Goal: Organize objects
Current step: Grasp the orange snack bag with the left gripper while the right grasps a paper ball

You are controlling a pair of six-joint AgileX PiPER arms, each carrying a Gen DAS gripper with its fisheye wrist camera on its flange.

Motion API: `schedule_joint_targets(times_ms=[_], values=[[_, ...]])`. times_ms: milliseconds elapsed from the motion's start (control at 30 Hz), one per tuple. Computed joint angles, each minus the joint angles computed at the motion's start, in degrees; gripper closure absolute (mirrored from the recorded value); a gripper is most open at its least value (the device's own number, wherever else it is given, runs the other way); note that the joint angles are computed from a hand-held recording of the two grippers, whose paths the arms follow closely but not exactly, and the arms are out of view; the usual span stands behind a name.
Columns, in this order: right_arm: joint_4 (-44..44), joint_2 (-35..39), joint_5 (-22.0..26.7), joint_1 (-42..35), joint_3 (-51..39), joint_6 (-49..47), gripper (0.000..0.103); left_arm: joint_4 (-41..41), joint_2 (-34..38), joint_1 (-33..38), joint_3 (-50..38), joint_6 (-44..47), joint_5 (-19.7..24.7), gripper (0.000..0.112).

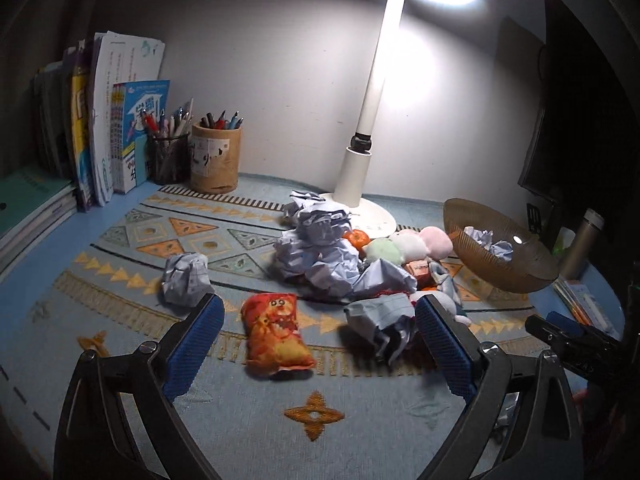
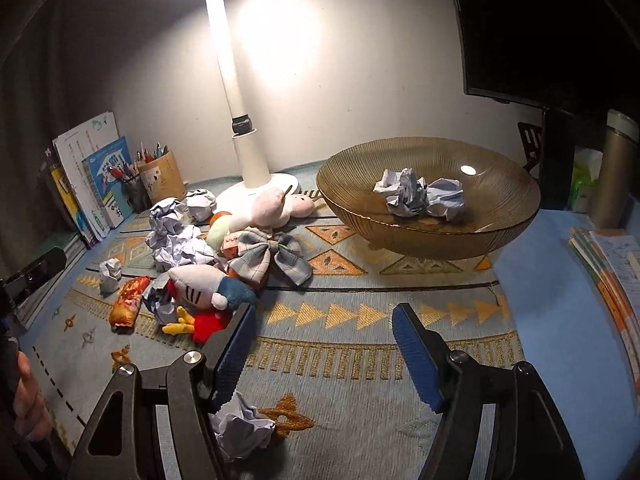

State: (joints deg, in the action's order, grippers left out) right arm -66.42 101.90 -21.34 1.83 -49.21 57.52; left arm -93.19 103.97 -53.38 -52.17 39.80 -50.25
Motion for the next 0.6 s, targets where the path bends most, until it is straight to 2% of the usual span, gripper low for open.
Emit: schedule_joint_targets(times_ms=[100,167,233,300,467,533,600], values=[[1.8,1.7,1.7,0.2,-1.1,0.0,0.035,1.6,3.1,0.2,1.0,-4.6,-0.2,0.016],[4.5,1.7,1.2,-0.4,-0.8,-1.7,0.034,2.0,2.7,0.6,1.3,-4.6,0.8,0.016],[4.3,2.2,2.5,0.1,-1.5,-1.1,0.034,3.0,2.6,-0.1,2.0,-5.9,0.1,0.016],[6.1,2.2,3.4,0.6,-1.5,-3.1,0.034,2.6,2.5,0.5,2.0,-5.7,1.4,0.016],[9.1,1.6,2.5,0.8,-0.3,-7.1,0.034,3.1,2.0,0.8,3.0,-7.7,1.9,0.016],[7.7,1.5,1.8,0.5,-0.2,-6.1,0.034,2.2,1.9,1.4,2.9,-7.5,2.7,0.016],[1.4,1.4,-0.3,-0.7,-0.5,-0.6,0.034,1.0,1.9,2.5,2.5,-6.8,4.3,0.016]])
